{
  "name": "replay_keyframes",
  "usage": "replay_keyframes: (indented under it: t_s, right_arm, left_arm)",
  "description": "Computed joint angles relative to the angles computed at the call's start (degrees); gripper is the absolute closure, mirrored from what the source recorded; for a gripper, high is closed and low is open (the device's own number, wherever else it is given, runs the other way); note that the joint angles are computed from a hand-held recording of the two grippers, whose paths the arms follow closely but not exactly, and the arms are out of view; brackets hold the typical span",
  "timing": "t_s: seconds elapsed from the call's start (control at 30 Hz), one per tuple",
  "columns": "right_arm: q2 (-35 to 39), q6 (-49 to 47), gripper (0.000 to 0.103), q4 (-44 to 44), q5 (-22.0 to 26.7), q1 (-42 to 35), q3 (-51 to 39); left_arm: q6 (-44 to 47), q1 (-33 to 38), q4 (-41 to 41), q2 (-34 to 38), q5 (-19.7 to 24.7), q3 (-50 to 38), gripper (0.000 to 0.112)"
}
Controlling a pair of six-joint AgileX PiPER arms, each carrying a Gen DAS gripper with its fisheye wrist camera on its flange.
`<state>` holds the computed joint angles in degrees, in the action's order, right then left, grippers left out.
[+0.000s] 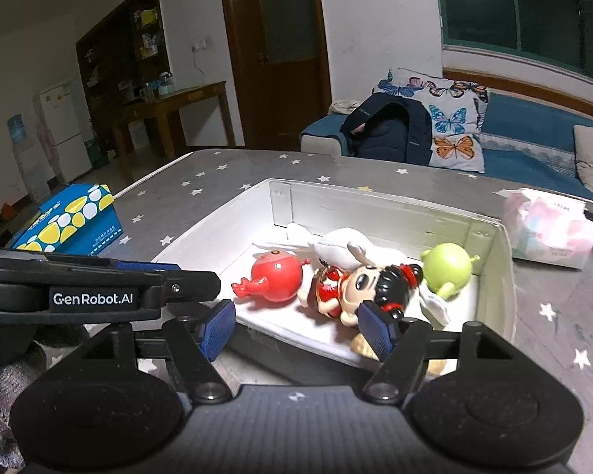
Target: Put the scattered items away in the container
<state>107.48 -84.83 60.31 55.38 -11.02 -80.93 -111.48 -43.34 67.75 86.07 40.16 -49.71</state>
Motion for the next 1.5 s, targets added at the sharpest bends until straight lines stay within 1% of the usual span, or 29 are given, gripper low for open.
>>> replay_keyframes:
  t_s: [0.07, 0.23, 0.33, 0.43, 0.5, 0.73, 0.83, 0.93, 1.03, 1.07, 1.13, 1.3, 1.5]
  right_arm:
    - [-1.0, -1.55, 0.029, 1.0, -0.06, -0.9, 1.63]
    - [-3.57, -5.41, 0.028, 2.99, -0.31, -3.02, 5.91]
    - [-5.17, -7.9, 0.023, 4.13, -0.83, -4.17, 8.72]
    - [-6.26, -9.47, 0.023, 4.86, -0.66, -5.37, 10.66]
    - [-6.95, -10.52, 0.021, 5.47, -0.68, -6.07, 11.99]
    - [-8.57, -12.05, 0.018, 6.33, -1.57, -8.07, 15.52]
    - [-8.91, -11.77, 0.016, 6.43, -2.12, -8.57, 16.4]
    - [-9.52, -11.74, 0.015, 6.71, -3.6, -8.76, 17.5]
    - [-9.98, -11.58, 0.014, 6.77, -5.18, -8.72, 18.41]
    - [-10.05, -11.48, 0.01, 6.75, -5.61, -8.69, 18.59]
    - [-10.51, -11.77, 0.006, 7.04, -6.82, -8.59, 19.39]
    - [-11.62, -13.18, 0.005, 7.97, -8.9, -8.33, 21.08]
    - [-11.44, -12.08, 0.004, 7.8, -10.51, -8.02, 21.04]
  left_arm:
    - [0.11, -1.75, -0.39, 0.34, 2.25, -0.44, 0.072]
    - [1.4, -3.97, -2.32, 0.54, 3.83, -0.6, 0.072]
    - [2.05, -5.57, -3.43, 1.02, 5.5, -0.92, 0.072]
    - [1.6, -7.42, -3.8, 1.24, 7.37, -0.89, 0.072]
    - [1.01, -8.52, -3.78, 1.37, 8.22, -0.73, 0.072]
    - [0.05, -11.1, -4.87, 2.46, 11.15, -0.96, 0.072]
    - [-1.36, -11.9, -4.75, 2.8, 11.57, -0.73, 0.072]
    - [-1.49, -12.37, -4.98, 3.08, 11.66, -0.75, 0.072]
    - [-1.65, -13.17, -5.12, 3.86, 13.07, -1.07, 0.072]
    - [-1.59, -13.48, -5.22, 4.21, 13.76, -1.27, 0.072]
    - [-1.21, -14.12, -5.55, 4.87, 15.09, -1.65, 0.072]
    - [-0.8, -15.02, -6.5, 6.07, 16.93, -2.39, 0.072]
    - [-0.8, -15.03, -6.82, 6.23, 16.74, -2.25, 0.072]
